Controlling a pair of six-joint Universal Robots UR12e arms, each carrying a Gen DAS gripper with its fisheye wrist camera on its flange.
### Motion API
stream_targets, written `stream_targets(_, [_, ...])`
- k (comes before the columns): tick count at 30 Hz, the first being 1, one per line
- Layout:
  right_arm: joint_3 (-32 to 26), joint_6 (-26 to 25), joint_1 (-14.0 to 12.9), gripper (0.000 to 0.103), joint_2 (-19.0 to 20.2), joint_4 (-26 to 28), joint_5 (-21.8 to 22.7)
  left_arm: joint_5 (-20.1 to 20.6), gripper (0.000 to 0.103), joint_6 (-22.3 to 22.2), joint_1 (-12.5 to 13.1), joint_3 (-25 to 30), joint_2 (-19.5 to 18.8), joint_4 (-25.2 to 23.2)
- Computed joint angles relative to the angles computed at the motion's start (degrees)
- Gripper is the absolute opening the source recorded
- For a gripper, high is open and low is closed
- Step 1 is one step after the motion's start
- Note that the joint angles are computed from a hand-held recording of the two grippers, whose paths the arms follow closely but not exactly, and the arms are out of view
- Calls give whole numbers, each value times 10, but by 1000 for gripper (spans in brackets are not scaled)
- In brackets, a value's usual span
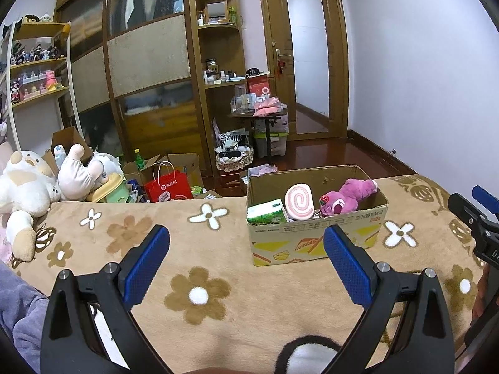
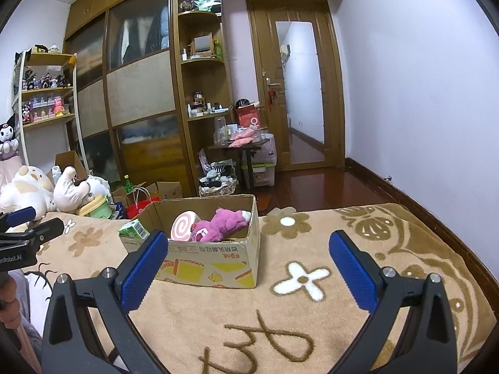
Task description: Organize soft objects
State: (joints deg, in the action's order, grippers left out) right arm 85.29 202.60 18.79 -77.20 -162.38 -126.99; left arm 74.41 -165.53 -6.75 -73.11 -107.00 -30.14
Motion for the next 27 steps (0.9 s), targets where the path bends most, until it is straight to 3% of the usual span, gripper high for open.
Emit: stream_targets(27, [0,8,2,103,3,9,-6,4,98,1,-1,0,0,0])
